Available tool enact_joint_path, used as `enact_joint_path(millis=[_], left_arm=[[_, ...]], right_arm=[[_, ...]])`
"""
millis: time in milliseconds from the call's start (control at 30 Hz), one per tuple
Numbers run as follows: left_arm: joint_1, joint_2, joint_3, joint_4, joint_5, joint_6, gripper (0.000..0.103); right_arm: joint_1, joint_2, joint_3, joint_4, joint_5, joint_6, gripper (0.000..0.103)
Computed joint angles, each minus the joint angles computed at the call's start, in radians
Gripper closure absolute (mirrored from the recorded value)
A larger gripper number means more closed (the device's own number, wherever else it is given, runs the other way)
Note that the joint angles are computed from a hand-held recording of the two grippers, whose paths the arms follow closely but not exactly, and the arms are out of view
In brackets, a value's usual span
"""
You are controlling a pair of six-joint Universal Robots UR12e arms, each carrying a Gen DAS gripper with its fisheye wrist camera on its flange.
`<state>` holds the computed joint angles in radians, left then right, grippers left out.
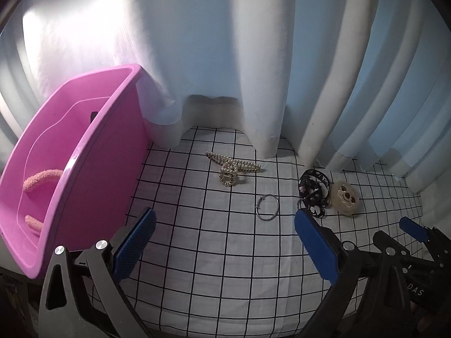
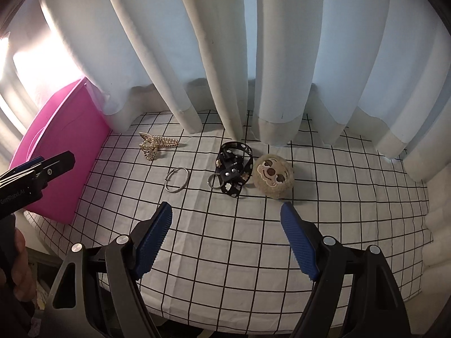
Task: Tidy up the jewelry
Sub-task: 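Move both tools back from the tub toward the remaining jewelry, then grasp the silver bangle with the left tool while the right tool grasps the plush sloth keychain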
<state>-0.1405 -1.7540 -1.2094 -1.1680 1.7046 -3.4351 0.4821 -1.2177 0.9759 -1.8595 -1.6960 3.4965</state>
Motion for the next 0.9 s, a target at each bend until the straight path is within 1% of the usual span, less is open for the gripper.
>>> enact_joint_path(millis=[100, 333, 433, 600, 767, 900], left_arm=[[-0.005, -0.008, -0.008, -0.011, 0.002, 0.002, 0.006], [-0.013, -0.030, -0.030, -0.008, -0.008, -0.004, 0.006], [-0.017, -0.042, -0.040, 0.010, -0.015, -0.005, 0.006], [-0.029, -0.067, -0.049, 0.032, -0.009, -0.004, 0.006], [-0.038, -0.095, -0.053, 0.042, -0.011, -0.006, 0.006], [-0.040, -0.115, -0.057, 0.065, -0.015, -0.013, 0.006]], right_arm=[[-0.015, -0.017, 0.043, -0.020, 0.015, 0.015, 0.027], [-0.037, -0.026, 0.096, -0.035, -0.001, 0.021, 0.027], [-0.047, -0.022, 0.110, -0.034, -0.003, 0.024, 0.027], [-0.059, -0.014, 0.138, -0.074, -0.027, 0.002, 0.027], [-0.078, 0.000, 0.151, -0.106, -0.017, 0.006, 0.027], [-0.086, 0.011, 0.163, -0.140, -0.019, -0.015, 0.027]])
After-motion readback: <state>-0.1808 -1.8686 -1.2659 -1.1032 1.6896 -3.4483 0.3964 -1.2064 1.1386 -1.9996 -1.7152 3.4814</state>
